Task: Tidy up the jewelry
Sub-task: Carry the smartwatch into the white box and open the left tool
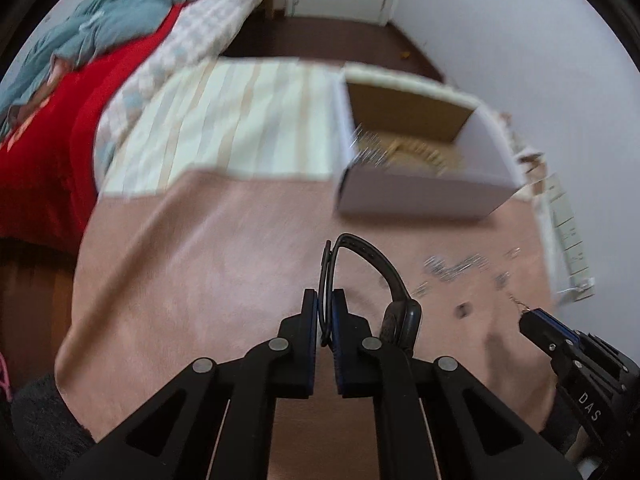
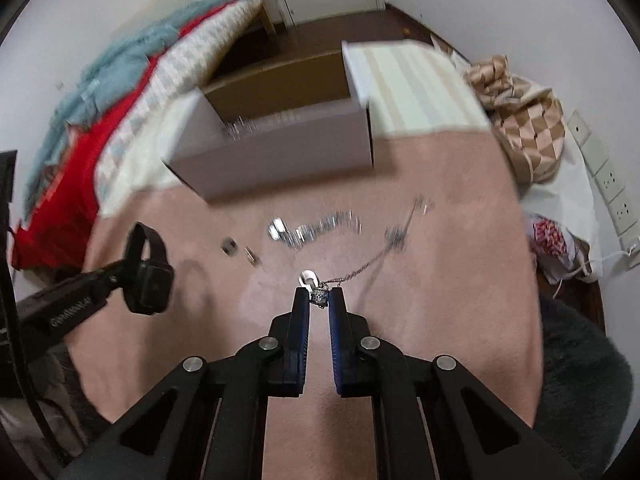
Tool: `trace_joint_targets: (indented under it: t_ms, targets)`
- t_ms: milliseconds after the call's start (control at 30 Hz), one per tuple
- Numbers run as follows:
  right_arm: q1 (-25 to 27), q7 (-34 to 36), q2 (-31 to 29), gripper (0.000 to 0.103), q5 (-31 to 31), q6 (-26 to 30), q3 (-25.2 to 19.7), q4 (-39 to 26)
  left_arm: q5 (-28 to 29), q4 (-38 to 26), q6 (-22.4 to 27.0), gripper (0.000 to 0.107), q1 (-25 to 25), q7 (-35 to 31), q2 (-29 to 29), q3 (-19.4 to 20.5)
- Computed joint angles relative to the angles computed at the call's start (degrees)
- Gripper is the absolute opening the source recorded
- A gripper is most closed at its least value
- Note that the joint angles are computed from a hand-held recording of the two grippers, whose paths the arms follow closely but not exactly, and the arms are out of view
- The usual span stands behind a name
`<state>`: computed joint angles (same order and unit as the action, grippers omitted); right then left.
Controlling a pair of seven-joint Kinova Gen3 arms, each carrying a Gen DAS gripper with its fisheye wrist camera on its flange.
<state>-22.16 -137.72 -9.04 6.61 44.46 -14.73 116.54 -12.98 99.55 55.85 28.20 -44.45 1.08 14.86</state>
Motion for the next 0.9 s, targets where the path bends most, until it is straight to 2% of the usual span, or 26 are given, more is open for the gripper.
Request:
trace_joint_targets:
  t_ms: [200, 400, 500, 667, 900]
  targets:
    - [1.4, 7.7, -3.2, 0.01, -3.0, 2.9, 3.2, -7.1, 1.4, -9.6, 1.3, 0.004, -1.1, -5.8, 1.3, -0.8]
    - [3.7, 15.5, -1.0, 0.01, -5.7, 5.5, 5.7, -17.7, 4.2, -18.5, 3.1, 0.004, -2.5, -11.9, 5.8, -2.7]
    - [4.5, 19.9, 1.9, 0.01, -8.2, 6.6, 7.2, -22.8, 5.3, -21.7, 4.3, 0.004, -2.8, -13.5, 8.1, -3.8]
    - [6.2, 26.6, 10.3, 0.01, -11.3, 10.6, 9.0, -32.0, 6.5, -26.0, 6.8, 0.004, -3.0, -15.6, 12.4, -5.2]
    - [7.9, 30.1, 18.4, 0.01, -12.1, 13.6, 9.9, -37.8, 8.0, -29.0, 9.4, 0.004, -2.9, -17.4, 17.4, -6.7]
